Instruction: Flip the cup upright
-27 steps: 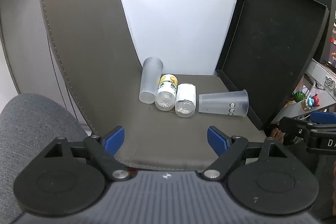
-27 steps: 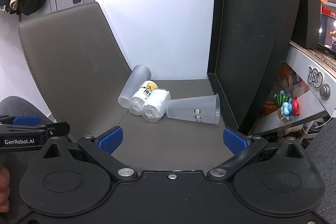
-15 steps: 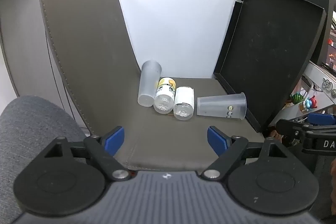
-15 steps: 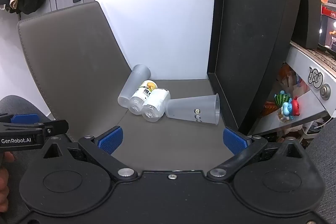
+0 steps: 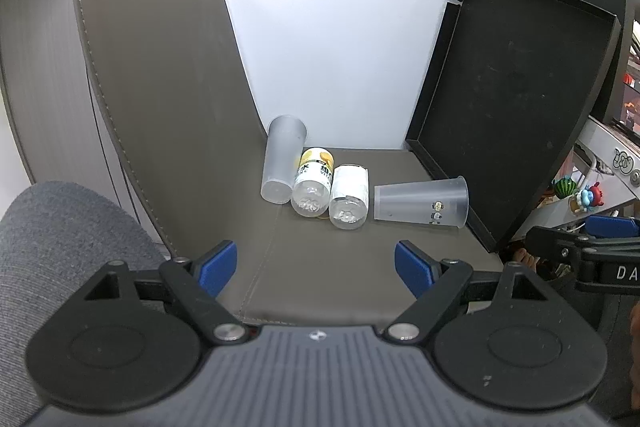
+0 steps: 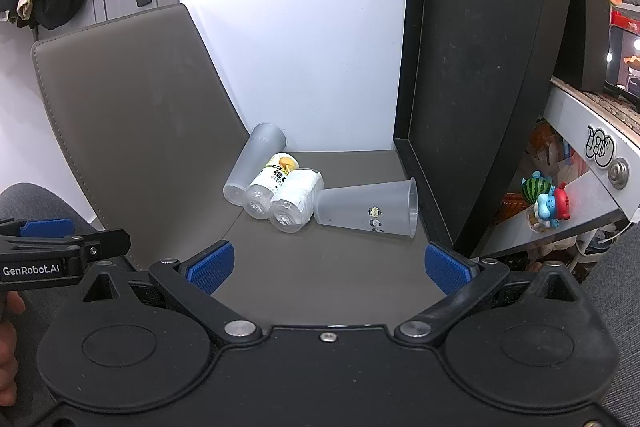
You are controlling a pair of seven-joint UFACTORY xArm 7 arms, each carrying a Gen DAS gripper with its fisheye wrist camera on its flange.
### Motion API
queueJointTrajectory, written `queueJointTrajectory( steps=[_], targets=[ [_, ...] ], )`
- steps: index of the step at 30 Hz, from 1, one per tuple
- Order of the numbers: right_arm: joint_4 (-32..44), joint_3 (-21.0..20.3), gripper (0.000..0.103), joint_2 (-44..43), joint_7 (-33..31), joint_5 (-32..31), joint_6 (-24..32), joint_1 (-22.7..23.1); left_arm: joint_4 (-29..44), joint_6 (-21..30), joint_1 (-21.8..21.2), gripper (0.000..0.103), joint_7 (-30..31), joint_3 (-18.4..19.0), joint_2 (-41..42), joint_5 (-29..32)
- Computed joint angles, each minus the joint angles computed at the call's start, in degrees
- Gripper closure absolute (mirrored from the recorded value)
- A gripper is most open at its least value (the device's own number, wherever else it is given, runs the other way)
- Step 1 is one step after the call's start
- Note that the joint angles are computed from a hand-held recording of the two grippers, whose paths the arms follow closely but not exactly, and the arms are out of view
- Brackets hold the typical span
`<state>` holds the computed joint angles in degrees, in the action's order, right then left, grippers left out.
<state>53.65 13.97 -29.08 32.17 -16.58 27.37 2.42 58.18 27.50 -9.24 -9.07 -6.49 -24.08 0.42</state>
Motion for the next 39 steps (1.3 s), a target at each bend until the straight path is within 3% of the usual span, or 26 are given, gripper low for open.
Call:
queueJointTrajectory(
  steps=[39],
  targets=[
    [-0.51,-0.13,0.000,-0.03,0.70,0.08,-0.40,-0.04,-1.00,-0.59,-0.02,0.018,0.06,-0.25,0.59,0.36]
  ],
)
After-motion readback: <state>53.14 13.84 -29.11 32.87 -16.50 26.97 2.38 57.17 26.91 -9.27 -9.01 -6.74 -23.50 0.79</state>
